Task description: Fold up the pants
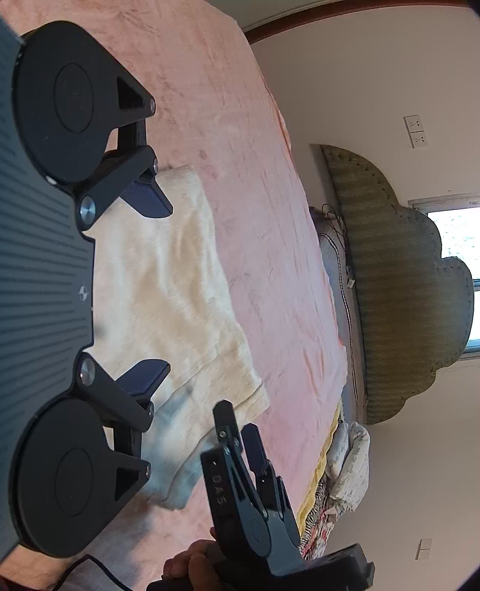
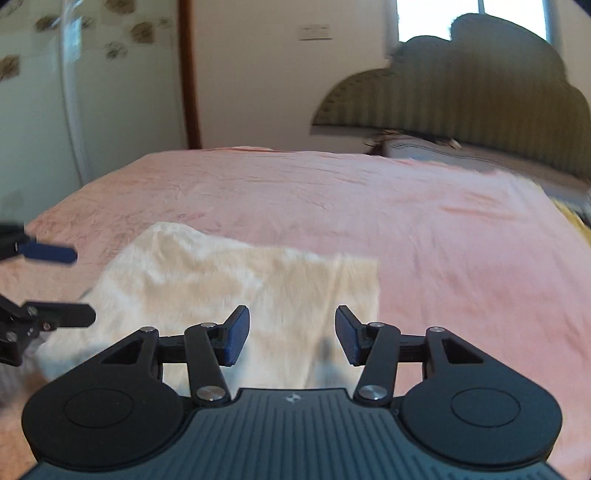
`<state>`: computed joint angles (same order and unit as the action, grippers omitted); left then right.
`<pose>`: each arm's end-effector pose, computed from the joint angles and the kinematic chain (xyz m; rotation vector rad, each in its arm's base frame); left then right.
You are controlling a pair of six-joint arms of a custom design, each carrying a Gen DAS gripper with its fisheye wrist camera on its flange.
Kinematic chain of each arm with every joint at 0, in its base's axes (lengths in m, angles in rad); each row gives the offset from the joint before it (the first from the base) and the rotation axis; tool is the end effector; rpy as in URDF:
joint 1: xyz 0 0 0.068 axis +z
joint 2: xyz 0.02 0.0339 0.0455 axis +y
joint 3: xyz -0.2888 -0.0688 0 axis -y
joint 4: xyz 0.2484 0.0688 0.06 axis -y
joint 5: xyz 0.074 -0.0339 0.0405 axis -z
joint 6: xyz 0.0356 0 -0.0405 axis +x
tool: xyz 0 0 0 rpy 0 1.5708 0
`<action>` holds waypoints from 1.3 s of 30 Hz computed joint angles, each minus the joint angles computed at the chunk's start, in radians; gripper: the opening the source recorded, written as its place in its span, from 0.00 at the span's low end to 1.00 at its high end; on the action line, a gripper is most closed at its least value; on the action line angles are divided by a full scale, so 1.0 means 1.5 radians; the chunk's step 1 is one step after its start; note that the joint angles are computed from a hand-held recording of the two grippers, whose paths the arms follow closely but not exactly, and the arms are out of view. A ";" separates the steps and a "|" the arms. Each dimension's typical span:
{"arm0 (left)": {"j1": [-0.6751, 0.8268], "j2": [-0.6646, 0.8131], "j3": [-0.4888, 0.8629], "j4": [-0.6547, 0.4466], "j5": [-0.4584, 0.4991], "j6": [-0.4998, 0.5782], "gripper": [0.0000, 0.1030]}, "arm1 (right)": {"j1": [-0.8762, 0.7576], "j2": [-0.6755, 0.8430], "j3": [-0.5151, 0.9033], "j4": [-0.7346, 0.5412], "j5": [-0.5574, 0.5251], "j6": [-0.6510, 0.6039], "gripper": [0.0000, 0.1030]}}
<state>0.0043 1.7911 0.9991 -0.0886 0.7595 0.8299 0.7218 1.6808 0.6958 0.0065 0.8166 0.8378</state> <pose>0.3640 -0.0229 0.1837 1.1622 1.8732 -0.4785 0.2378 0.1747 0.1451 0.4105 2.1431 -0.2013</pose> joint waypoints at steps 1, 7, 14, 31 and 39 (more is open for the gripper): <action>-0.026 0.013 0.017 0.005 -0.041 -0.023 0.86 | -0.034 0.015 0.013 0.014 -0.028 -0.036 0.49; -0.104 0.117 0.102 -0.018 -0.205 -0.066 0.76 | -0.164 0.087 0.044 0.047 -0.132 -0.095 0.49; -0.061 0.050 0.010 0.040 -0.137 -0.106 0.84 | -0.016 0.016 -0.008 0.028 -0.041 -0.013 0.49; -0.072 0.007 -0.058 0.056 -0.212 -0.167 0.86 | 0.100 0.084 0.043 -0.088 0.008 0.155 0.49; -0.060 -0.013 -0.070 0.038 -0.210 -0.164 0.86 | 0.131 0.068 0.050 -0.109 0.036 0.185 0.50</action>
